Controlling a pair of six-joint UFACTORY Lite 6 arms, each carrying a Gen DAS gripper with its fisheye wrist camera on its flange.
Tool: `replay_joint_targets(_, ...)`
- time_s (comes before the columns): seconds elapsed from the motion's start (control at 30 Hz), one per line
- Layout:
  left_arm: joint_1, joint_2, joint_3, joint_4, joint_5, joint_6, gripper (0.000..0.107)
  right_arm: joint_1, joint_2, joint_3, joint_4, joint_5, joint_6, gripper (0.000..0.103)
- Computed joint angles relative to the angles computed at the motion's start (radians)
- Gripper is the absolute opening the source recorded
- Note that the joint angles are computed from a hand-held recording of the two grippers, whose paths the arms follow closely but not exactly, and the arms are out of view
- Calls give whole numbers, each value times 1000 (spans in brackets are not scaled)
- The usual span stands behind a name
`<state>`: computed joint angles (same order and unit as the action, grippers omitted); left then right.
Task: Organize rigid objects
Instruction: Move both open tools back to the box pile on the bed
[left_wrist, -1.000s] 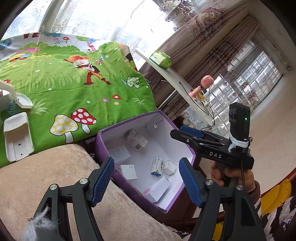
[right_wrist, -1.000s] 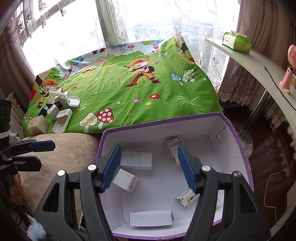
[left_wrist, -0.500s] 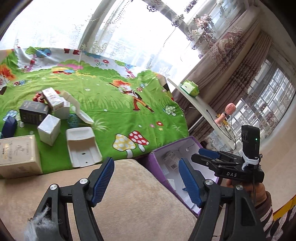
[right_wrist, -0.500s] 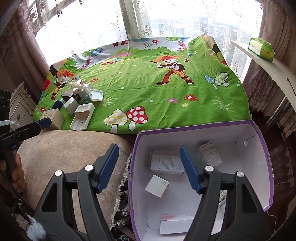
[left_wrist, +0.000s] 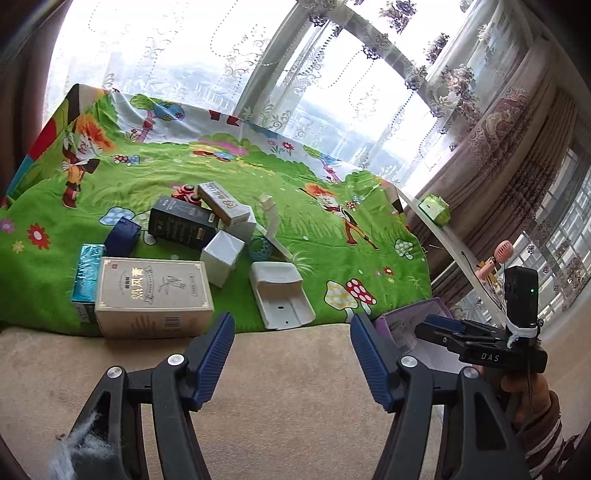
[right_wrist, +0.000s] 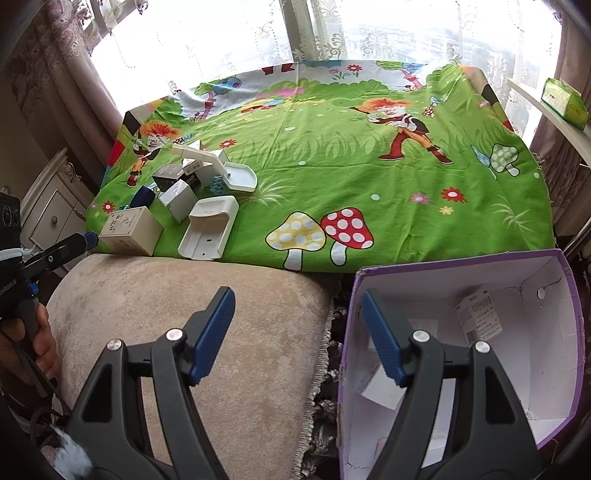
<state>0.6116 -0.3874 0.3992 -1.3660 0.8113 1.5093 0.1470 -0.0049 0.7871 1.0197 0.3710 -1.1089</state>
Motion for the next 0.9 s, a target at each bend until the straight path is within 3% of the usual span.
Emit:
replay_joint_targets(0.2,123,51,30,13,28,51,59,111,77,42,22,-49,48,75)
replay_joint_targets(0.37,186,133,82,23,-10,65,51,195,168,107,20,-86,103,75)
replay_joint_targets(0.9,195,433,298,53,-331,17,49,348,440,402,-291,-112,482,75)
